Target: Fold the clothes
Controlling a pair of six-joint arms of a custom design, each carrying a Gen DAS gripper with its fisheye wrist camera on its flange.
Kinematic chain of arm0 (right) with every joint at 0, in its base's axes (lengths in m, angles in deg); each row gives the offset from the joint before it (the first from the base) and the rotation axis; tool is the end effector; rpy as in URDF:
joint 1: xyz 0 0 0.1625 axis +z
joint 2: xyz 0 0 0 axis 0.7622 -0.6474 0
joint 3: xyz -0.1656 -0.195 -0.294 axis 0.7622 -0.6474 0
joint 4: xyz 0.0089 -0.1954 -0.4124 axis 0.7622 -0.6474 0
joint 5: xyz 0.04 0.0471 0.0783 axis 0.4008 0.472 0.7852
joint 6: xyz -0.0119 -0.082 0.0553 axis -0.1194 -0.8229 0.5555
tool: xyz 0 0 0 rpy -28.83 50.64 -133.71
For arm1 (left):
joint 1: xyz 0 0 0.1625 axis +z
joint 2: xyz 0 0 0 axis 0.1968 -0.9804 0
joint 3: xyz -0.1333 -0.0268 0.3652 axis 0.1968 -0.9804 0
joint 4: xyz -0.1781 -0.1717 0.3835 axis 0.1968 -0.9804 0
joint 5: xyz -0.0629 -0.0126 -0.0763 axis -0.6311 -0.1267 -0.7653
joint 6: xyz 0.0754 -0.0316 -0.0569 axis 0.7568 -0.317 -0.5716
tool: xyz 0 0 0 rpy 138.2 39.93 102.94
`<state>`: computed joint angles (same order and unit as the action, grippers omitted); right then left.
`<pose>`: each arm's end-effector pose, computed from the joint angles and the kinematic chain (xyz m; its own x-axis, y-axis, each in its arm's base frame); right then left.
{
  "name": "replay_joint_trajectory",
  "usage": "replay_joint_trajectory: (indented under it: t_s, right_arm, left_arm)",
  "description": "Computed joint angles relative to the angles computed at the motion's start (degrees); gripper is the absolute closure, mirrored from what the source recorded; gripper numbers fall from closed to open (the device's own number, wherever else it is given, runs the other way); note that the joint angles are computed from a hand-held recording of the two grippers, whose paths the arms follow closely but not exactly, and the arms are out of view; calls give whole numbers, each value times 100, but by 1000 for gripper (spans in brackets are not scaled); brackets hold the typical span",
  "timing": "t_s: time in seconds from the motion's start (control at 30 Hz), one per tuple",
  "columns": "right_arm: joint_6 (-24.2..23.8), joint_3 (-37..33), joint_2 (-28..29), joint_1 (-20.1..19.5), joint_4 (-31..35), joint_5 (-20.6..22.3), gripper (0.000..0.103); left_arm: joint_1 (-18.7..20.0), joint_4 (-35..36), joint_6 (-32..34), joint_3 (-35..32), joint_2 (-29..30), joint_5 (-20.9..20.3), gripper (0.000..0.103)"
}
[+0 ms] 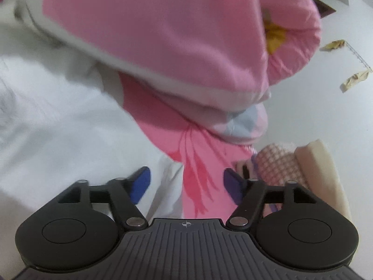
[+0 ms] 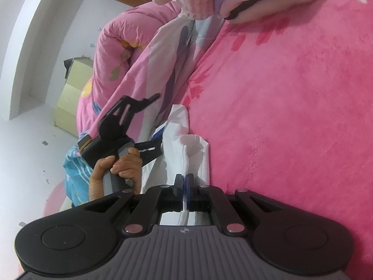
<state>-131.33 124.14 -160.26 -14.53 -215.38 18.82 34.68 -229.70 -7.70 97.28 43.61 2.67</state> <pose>-0.1566 -0.3594 0.2444 -0.9672 -0.0559 -0.2478 0.1403 0.6956 -0.7046 -0.2585 -0.5318 -0.1005 -0.9956 -0.0499 0.0796 -0.0924 0.6722 -0.7346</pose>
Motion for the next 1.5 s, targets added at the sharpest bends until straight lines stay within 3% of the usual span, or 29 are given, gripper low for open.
replay_joint_trajectory:
  t_s: [0.13, 0.23, 0.37, 0.43, 0.57, 0.63, 0.7, 0.8, 0.87, 0.93, 1.03, 1.1, 1.13, 1.17, 1.27, 1.4, 1.5]
  right_arm:
    - [-356, 2, -304, -159, 541, 146, 98]
    - [-809, 74, -888, -289, 1156, 175, 98]
    - [-1488, 111, -1875, -239, 1915, -75, 98]
    - [-1622, 67, -2124, -39, 1745, -361, 98]
    - [-894, -441, -1344, 722, 673, -1254, 95]
    - [-581, -901, -694, 1009, 756, -1418, 91]
    - [-239, -1417, -6, 1281, 1101, -1532, 76]
    - [-286, -1793, 666, 1693, 1092, -1856, 71]
    - [-447, -1977, 988, 1920, 1137, -2037, 59]
    - [-525, -2029, 1230, 2149, 829, -2372, 57]
    - [-498, -2117, 1597, 2346, 432, -2895, 60]
    - [-584, -2102, 1670, 2333, 373, -3029, 79]
    - [-664, -2056, 1654, 2307, 331, -3048, 97]
    - [-711, -1982, 1588, 2274, 279, -3021, 100]
    - [-746, -1596, 1255, 2083, -215, -2668, 101]
    - [-439, -1510, 1369, 2069, -649, -2760, 99]
    - [-191, -1531, 1421, 2100, -968, -2759, 87]
  left_arm:
    - [-349, 77, 109, 474, -412, 589, 32]
    - [-651, 501, 482, 842, -743, 949, 32]
    - [-896, 1230, 852, 1155, -968, 1021, 32]
    - [-911, 1237, 938, 1244, -943, 899, 32]
    - [-912, 1059, 997, 1413, -863, 663, 33]
    - [-955, 952, 1046, 1474, -786, 701, 33]
    - [-1019, 943, 1092, 1507, -711, 920, 33]
    - [-1053, 736, 1271, 1538, -554, 1209, 33]
    - [-1086, 428, 1475, 1544, -420, 1332, 33]
    - [-1115, 229, 1590, 1532, -315, 1416, 33]
    - [-1165, -67, 1761, 1510, -154, 1557, 33]
    - [-1202, -183, 1798, 1500, -76, 1677, 33]
    - [-1213, -229, 1806, 1493, -44, 1724, 33]
    - [-1222, -263, 1811, 1488, -19, 1758, 33]
    - [-1235, -286, 1812, 1478, 13, 1807, 33]
    - [-1287, -149, 1848, 1432, 47, 1938, 33]
    - [-1298, -173, 1836, 1439, 53, 1975, 33]
